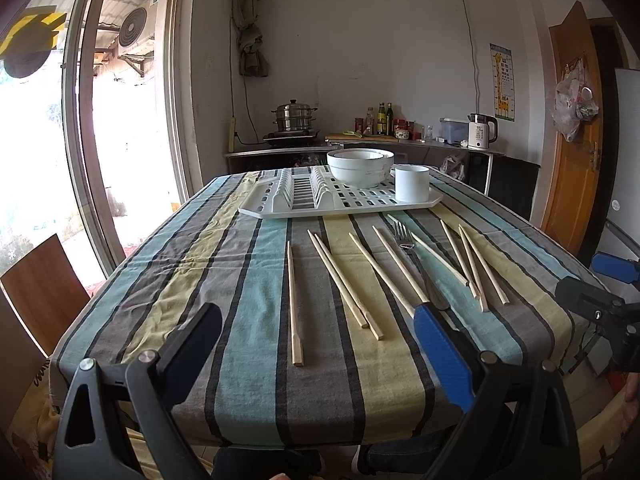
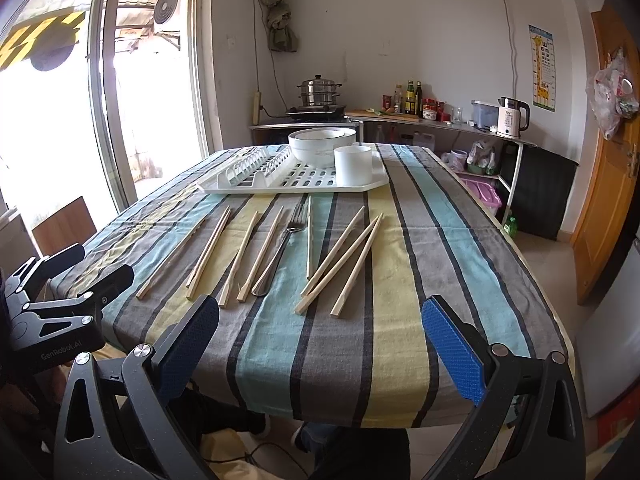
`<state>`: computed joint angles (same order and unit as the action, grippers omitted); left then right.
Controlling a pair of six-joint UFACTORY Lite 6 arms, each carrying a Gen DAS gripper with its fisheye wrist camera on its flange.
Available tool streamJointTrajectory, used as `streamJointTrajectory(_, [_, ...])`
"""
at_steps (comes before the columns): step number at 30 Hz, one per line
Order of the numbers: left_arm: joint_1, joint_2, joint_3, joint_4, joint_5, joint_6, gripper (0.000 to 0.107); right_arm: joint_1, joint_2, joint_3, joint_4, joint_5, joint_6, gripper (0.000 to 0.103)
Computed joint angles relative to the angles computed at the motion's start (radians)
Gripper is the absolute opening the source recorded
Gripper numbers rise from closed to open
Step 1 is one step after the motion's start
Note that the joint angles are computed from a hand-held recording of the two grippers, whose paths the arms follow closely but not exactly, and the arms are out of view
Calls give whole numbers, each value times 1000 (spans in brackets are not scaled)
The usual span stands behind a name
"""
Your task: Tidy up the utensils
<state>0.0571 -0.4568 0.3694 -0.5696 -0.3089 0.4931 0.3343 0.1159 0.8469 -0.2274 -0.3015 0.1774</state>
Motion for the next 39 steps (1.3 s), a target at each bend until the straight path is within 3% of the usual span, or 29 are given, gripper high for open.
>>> streamJointTrajectory(22, [27, -37, -30, 158, -16, -168, 98, 12, -17, -11, 35, -7, -39, 102])
streamJointTrajectory(39, [34, -39, -31, 149, -21, -168, 98, 21, -19, -7, 61, -4, -59, 102])
